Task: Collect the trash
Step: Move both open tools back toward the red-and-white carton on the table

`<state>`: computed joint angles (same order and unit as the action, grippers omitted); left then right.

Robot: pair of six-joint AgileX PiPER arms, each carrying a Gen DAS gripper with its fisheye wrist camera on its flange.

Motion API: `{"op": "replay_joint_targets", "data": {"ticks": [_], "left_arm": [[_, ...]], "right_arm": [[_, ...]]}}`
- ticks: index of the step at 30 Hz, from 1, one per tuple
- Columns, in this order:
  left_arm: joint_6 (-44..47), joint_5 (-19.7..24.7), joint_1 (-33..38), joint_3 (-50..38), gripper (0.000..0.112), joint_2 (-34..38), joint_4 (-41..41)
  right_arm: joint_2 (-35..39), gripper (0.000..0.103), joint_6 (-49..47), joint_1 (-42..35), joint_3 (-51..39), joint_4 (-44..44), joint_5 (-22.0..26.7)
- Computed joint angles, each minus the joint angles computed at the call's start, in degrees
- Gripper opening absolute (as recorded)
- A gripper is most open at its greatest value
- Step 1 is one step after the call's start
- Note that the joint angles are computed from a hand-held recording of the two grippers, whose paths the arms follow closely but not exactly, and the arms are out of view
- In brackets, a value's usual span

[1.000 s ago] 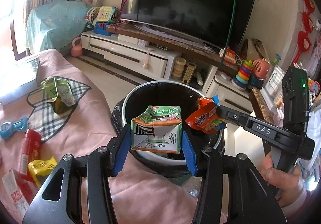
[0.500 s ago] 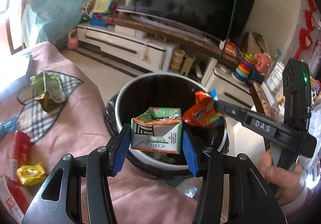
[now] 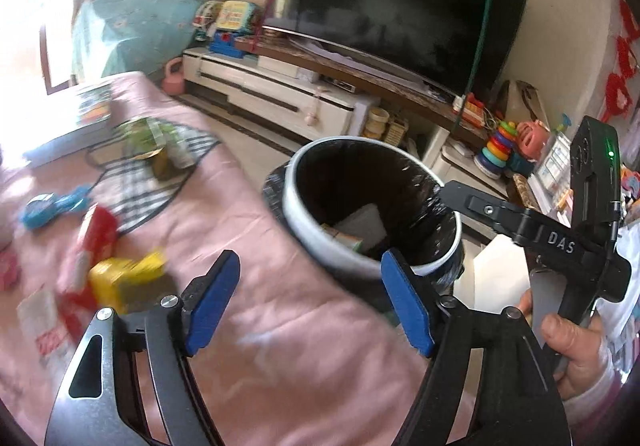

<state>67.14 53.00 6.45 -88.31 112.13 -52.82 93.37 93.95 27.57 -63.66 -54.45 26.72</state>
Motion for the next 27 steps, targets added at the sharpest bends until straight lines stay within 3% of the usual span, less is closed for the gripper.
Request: {"op": "replay_joint_targets", "data": {"ticks": [14,27], "left_arm": [[3.23,3.44,16.64,1.91,0.077,-0.87,-1.00],[0.46,4.43,22.77,-2.08,0.080,3.00,2.21]], "right_arm": [[6.33,0.100,5.68,8.93,-6.01,1.39,-1.73],[15.94,0.100,-6.96,13.00,-18.42,10.73,-0.29]]}}
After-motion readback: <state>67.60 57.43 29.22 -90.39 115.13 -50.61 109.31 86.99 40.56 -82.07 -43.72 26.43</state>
